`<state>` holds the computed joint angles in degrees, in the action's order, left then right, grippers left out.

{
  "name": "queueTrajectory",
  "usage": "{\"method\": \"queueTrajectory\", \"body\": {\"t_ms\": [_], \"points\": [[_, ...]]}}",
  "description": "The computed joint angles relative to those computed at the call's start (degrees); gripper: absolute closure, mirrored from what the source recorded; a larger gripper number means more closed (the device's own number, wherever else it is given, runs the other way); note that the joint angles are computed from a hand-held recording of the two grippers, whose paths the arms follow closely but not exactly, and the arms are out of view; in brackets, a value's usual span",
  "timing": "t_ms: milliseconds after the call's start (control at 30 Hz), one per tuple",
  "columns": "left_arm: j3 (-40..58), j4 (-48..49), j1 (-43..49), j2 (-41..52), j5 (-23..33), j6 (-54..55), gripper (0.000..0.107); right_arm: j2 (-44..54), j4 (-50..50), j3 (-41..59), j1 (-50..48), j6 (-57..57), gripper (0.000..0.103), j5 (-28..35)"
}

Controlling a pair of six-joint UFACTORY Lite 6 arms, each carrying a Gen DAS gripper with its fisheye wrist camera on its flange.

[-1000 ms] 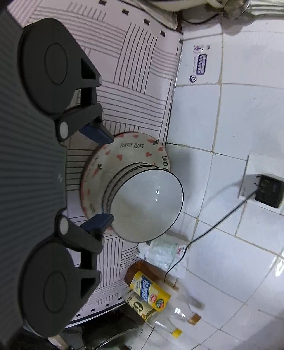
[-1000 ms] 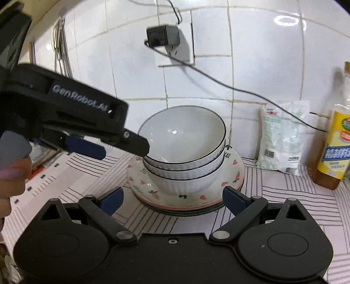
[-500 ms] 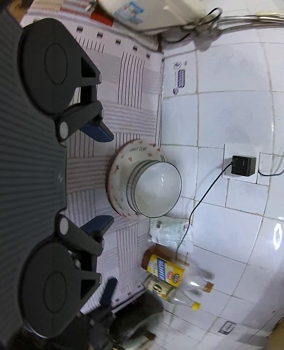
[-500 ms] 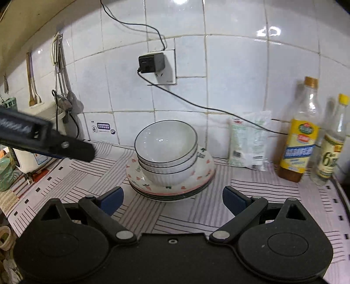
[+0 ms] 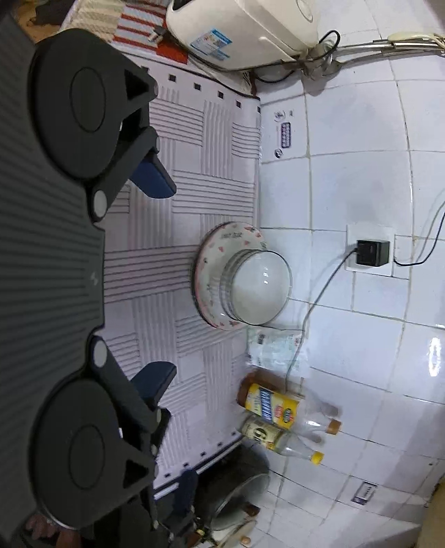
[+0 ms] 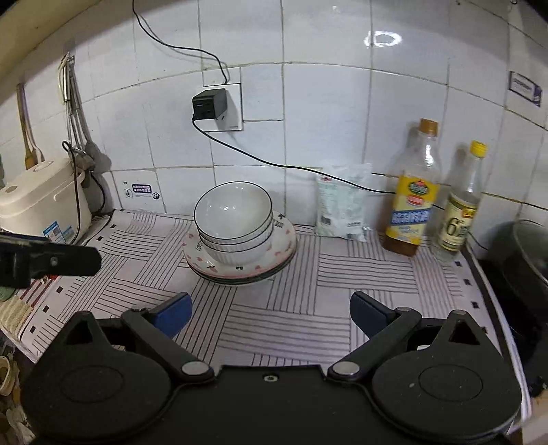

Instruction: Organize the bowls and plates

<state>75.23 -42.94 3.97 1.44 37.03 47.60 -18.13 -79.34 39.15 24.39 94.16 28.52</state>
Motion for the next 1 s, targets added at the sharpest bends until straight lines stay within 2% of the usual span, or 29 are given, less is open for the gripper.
{"method": "queueTrajectory", "body": {"t_ms": [133, 200, 267, 533, 733, 900, 1000], "points": [[-2.1, 5.7, -0.2, -4.0, -0.6, -5.2, 0.004, -0.6, 9.3, 2.7, 7.1, -6.9, 0.002, 10.5], [-2.9, 6.6, 0.4, -5.7, 0.0, -6.5, 0.004, -1.6, 11.6, 3.2, 9.6, -7.8, 0.002, 13.3], [-3.4, 7.4, 1.4, -7.1, 0.9, -7.7, 0.004, -2.4, 12.7, 3.3, 11.1, -7.3, 0.002, 14.7], [-5.2, 8.1, 3.8, -12.1, 3.8, -9.2, 0.004, -4.6, 13.7, 4.4, 23.8, -2.2, 0.002, 29.1], [-6.7, 10.2, 3.4, -15.4, 4.3, -9.9, 0.004, -7.5, 15.5, 3.6, 27.8, -0.5, 0.002, 32.7], [-8.2, 14.8, 1.5, -17.6, 3.1, -13.3, 0.004, -8.1, 17.0, 3.5, 29.4, -0.3, 0.002, 34.3], [-10.4, 14.5, 1.4, -19.5, 1.9, -11.6, 0.004, -8.2, 17.0, 3.7, 30.3, -0.1, 0.002, 35.2]]}}
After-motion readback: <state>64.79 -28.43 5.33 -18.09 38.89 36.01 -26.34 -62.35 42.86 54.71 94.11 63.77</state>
